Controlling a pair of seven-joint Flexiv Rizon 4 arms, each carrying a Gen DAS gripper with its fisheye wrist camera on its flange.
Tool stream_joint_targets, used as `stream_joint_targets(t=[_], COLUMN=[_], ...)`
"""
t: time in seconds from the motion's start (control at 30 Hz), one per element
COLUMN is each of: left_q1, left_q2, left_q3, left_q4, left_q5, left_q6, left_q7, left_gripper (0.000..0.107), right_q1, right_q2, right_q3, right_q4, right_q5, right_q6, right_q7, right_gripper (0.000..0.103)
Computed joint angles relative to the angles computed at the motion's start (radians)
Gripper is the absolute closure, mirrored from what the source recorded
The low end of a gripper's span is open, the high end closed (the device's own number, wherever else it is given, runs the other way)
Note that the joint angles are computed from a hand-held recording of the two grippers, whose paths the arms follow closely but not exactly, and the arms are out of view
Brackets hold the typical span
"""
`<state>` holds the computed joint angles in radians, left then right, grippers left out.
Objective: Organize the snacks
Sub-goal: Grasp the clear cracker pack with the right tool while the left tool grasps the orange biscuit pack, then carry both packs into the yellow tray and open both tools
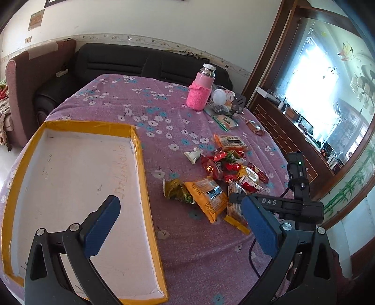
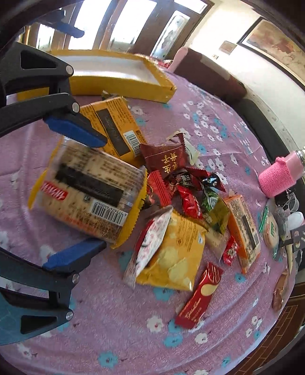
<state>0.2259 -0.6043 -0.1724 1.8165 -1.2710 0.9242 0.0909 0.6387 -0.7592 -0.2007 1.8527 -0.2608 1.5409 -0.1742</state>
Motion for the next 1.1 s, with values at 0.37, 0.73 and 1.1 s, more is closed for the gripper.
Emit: stream_joint_targets(t=[0.37, 0.73, 1.1], left_q1=[-0.080, -0.158, -0.056], left_q2=[-0.083, -0.162, -0.142], left_q3=[-0.018, -0.009, -0.132], left_q4=[-0.044, -0.028, 0.046], left_q5=[0.307, 0.606, 0.678], left_q6=[0.130, 0.322, 0.361], left_q7=[0.020, -0.174, -0.244], left_gripper=[0.004, 0.004, 0.038], right_q1=[0.060, 0.149, 0.175], right_q2=[0.006, 0.059, 0.041], right_q3=[-0.057, -0.204, -0.216], right_q4=[0.020, 0.198, 0.192], right_q5=[-0.180, -0.169, -0.057], right_q6=[-0.068, 0.038, 0.069], right_q7=[-0.053, -0.084, -0.214], right_gripper=[0.030, 0.033, 0.031])
